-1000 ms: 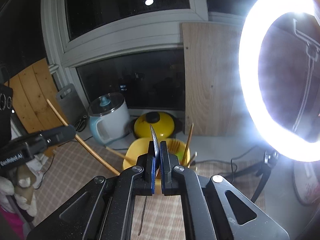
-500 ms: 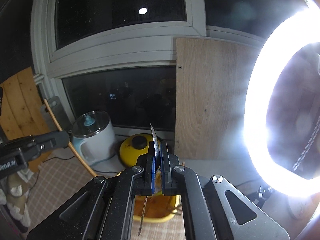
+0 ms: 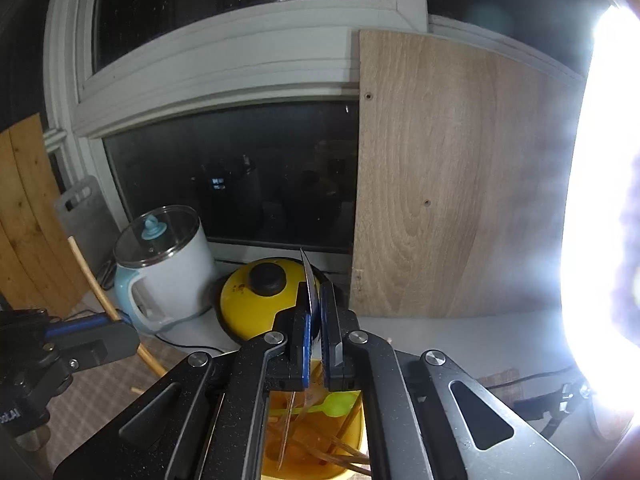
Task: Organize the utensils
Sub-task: 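Carry the steel spoon and chopstick up over the yellow bin with both tools, then open both tools to drop the spoon and chopstick into the bin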
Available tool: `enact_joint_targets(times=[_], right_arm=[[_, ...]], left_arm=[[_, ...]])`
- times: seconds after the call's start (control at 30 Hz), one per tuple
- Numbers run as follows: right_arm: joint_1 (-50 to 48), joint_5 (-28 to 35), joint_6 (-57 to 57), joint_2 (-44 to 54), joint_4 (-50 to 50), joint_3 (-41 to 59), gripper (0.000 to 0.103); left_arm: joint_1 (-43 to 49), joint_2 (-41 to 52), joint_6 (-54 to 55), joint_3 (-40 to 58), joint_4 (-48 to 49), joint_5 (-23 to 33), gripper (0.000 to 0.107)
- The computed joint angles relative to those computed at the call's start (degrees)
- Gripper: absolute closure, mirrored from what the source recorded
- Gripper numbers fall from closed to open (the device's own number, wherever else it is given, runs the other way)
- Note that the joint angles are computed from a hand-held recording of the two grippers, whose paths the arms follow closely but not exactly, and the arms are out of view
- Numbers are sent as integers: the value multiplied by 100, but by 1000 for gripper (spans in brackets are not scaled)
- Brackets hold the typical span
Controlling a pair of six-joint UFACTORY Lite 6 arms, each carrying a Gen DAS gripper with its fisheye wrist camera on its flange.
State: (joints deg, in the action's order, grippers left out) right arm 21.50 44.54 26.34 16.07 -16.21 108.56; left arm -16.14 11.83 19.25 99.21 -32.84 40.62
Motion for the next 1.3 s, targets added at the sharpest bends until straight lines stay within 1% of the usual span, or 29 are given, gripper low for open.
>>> enact_joint_targets(times=[0.17, 0.4, 0.63, 0.93, 1.0, 1.03, 1.1, 1.13, 1.17, 1.23, 1.3], right_arm=[[-32, -180, -159, -299, 272, -626, 101], [-68, -143, -464, -654, 704, -1171, 101], [-293, -60, -744, -750, 1189, -1444, 101], [-382, -14, -899, -1048, 1329, -1805, 100], [-383, -16, -935, -1094, 1333, -1839, 100], [-390, -5, -965, -1116, 1362, -1853, 99], [-415, -27, -1020, -1187, 1461, -1902, 96], [-428, -47, -1053, -1249, 1516, -1939, 90], [-433, -64, -1035, -1318, 1514, -1989, 82], [-447, -69, -970, -1456, 1502, -2035, 71], [-459, 13, -963, -1568, 1565, -2026, 71]], left_arm=[[-45, -125, 74, -389, -22, -173, 103], [-286, -245, -95, -876, 284, -538, 103], [-529, -304, -346, -1290, 602, -911, 103], [-614, -421, -393, -1567, 599, -1053, 103], [-640, -480, -548, -1588, 785, -1057, 102], [-636, -488, -565, -1573, 801, -1034, 102], [-596, -546, -562, -1578, 755, -964, 97], [-589, -581, -559, -1602, 741, -957, 90], [-589, -642, -597, -1630, 772, -954, 87], [-582, -772, -595, -1708, 778, -938, 87], [-611, -968, -672, -1810, 885, -921, 87]])
